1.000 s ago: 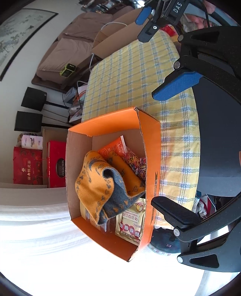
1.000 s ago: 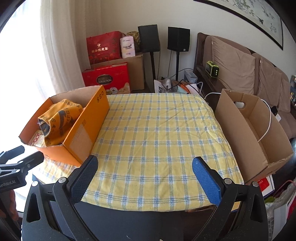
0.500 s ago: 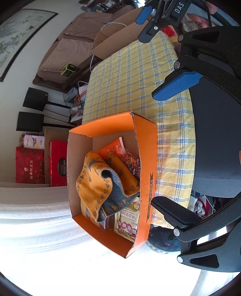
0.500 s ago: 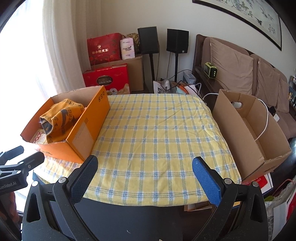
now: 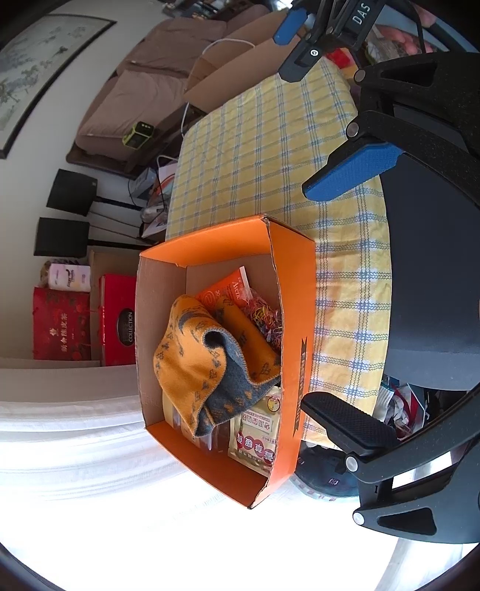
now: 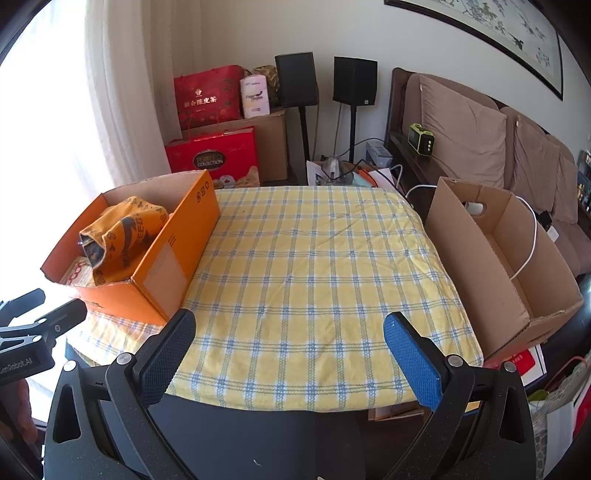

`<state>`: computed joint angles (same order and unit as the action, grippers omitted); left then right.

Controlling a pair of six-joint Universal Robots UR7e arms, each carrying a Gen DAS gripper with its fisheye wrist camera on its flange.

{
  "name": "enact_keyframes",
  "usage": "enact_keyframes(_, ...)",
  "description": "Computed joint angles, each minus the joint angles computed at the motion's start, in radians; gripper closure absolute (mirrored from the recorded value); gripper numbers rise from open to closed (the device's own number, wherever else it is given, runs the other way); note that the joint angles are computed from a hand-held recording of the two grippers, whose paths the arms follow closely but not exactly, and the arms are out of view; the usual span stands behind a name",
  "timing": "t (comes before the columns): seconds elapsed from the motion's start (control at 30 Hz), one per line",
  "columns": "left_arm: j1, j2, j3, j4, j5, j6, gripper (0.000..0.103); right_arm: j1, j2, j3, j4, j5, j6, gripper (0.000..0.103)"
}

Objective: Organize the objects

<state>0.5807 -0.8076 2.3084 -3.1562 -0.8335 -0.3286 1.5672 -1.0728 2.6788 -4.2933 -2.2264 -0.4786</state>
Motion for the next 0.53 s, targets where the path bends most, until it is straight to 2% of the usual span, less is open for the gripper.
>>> enact_keyframes(0.53,0.001,0.011,-0.006,0.010,0.019,-0.006,0.000,-0.002,0.004,0.000,-0.002,0.005,0.001,0.000)
